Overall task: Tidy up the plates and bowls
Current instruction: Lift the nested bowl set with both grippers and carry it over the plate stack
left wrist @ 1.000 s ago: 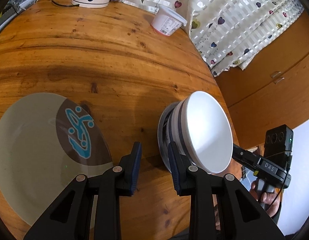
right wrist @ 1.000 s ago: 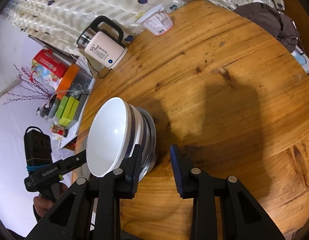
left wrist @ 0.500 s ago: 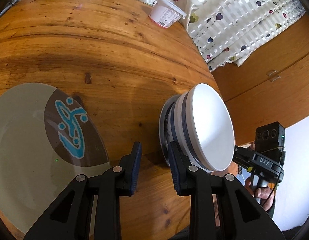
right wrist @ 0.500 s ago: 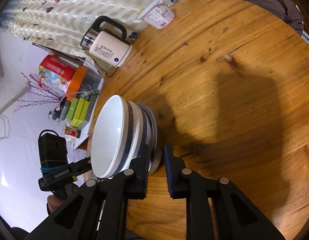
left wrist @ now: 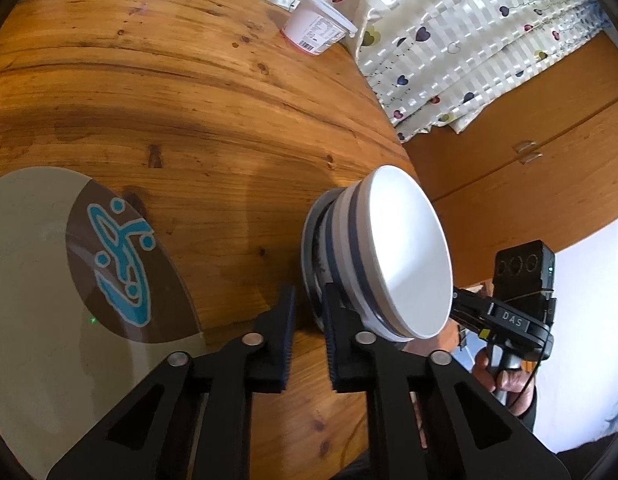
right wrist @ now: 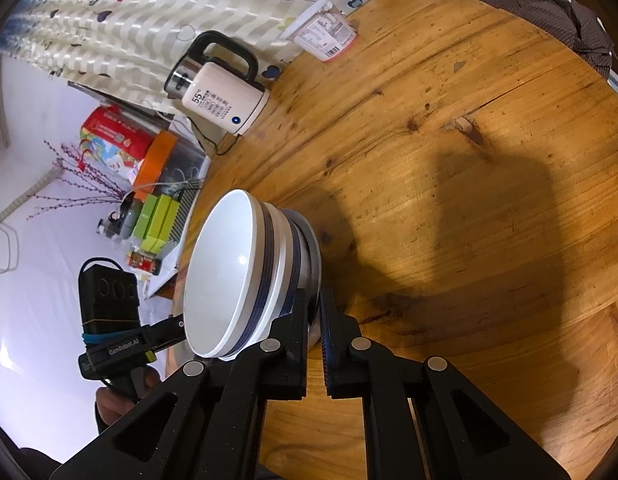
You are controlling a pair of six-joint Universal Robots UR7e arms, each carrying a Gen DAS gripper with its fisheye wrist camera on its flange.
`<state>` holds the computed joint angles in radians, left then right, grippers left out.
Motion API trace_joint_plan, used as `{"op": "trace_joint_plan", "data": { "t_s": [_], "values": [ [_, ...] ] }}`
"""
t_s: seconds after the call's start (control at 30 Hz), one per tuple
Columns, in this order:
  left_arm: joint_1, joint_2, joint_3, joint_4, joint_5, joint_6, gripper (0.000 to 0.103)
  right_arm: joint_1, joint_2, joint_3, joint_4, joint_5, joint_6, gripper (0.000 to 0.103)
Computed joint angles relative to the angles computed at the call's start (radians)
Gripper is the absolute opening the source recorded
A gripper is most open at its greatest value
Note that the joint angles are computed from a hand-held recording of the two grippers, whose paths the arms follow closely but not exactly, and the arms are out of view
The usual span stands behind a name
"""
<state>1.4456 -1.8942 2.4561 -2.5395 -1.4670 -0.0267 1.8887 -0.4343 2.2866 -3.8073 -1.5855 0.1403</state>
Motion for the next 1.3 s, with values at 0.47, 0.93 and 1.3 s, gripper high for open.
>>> {"op": "trace_joint_plan", "data": {
  "t_s": [0.47, 0.93, 1.3],
  "values": [
    [-0.026, -0.015, 0.023, -0.029, 0.038, -0.002, 0.007, 0.014, -0.009, -0.007, 0.026, -0.019, -0.001, 0.007],
    [-0.037, -0.049, 0.025, -0.022, 0.041, -0.005, 0.007, 0.032, -0.018, -0.02, 0.047, -0.028, 0.002, 0.007],
    [-0.051, -0.099, 0.025, 0.003, 0.057, -0.016, 0.007, 0.066, -0.028, -0.048, 0.086, -0.031, 0.01, 0.007]
  ]
}}
